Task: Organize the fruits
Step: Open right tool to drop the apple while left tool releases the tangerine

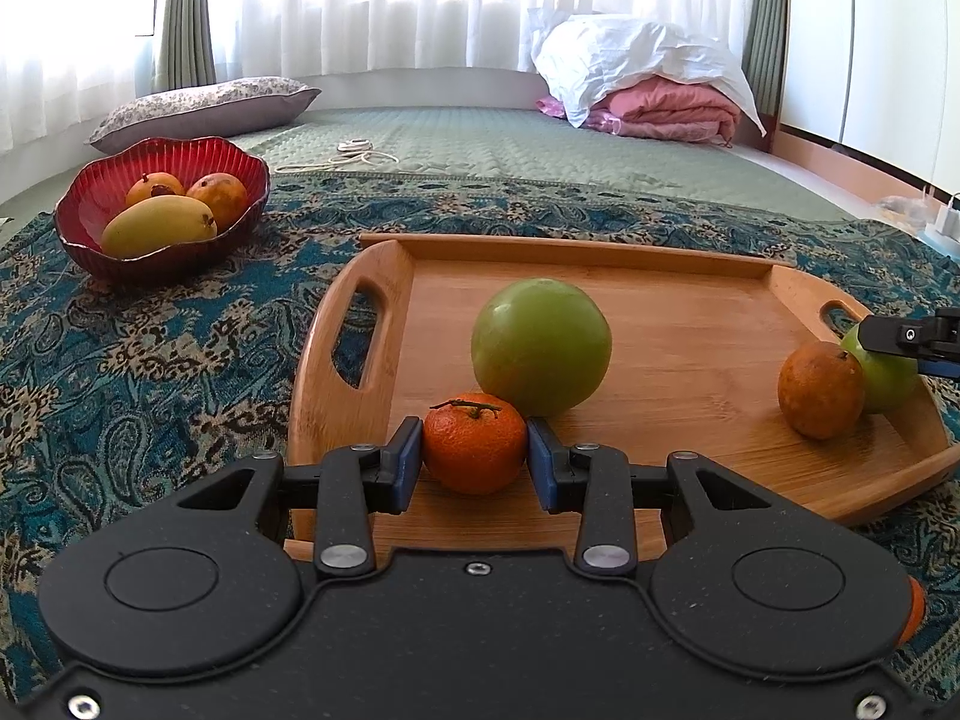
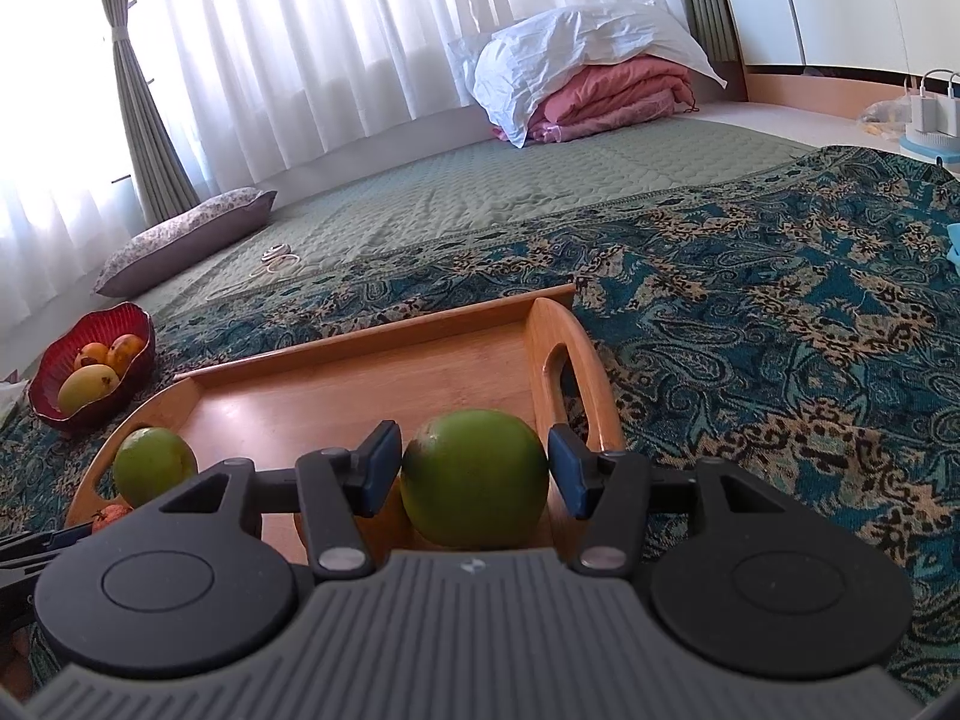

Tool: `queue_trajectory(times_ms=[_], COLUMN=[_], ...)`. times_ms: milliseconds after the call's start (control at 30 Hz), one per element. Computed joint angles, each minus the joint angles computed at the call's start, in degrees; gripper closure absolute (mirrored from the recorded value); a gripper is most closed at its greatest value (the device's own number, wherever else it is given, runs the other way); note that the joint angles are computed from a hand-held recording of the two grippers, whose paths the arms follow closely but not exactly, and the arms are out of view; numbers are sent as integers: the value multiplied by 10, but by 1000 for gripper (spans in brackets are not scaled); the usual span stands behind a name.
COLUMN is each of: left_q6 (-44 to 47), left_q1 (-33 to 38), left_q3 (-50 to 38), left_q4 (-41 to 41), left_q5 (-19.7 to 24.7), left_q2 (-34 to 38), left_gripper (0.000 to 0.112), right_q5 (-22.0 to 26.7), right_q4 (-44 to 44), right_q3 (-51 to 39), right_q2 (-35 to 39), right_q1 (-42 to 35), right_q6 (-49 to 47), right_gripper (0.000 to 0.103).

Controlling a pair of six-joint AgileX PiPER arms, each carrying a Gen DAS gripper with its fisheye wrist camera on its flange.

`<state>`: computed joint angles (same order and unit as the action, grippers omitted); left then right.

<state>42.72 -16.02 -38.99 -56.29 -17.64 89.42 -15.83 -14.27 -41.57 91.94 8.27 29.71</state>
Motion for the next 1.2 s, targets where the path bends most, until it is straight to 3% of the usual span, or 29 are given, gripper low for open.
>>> queue_trajectory(times_ms=[400,533,833,1067,1200], left_q6=[6,7,-3,-4,4], left_q1=[12,8,-10,-34,-52], left_q3=[-22,-15,18,61,86], left_q4=[-7,-2,-2,0,-18], left_q5=[7,-3,-24,-32,-33], left_q2=[15,10,-33,-88,-119], left_gripper=[75,66,38,30,29], right_q5=[29,27,9,-20,-73], right_q4=[-1,10,-10,60,130], right_q3=[-46,-43,-10,46,103], right_q2=[22,14,-19,-59,-85], right_q1=[3,7,4,19,35], right_q6=[11,-7,3,-96,-174], right_gripper=[42,31,21,15,13])
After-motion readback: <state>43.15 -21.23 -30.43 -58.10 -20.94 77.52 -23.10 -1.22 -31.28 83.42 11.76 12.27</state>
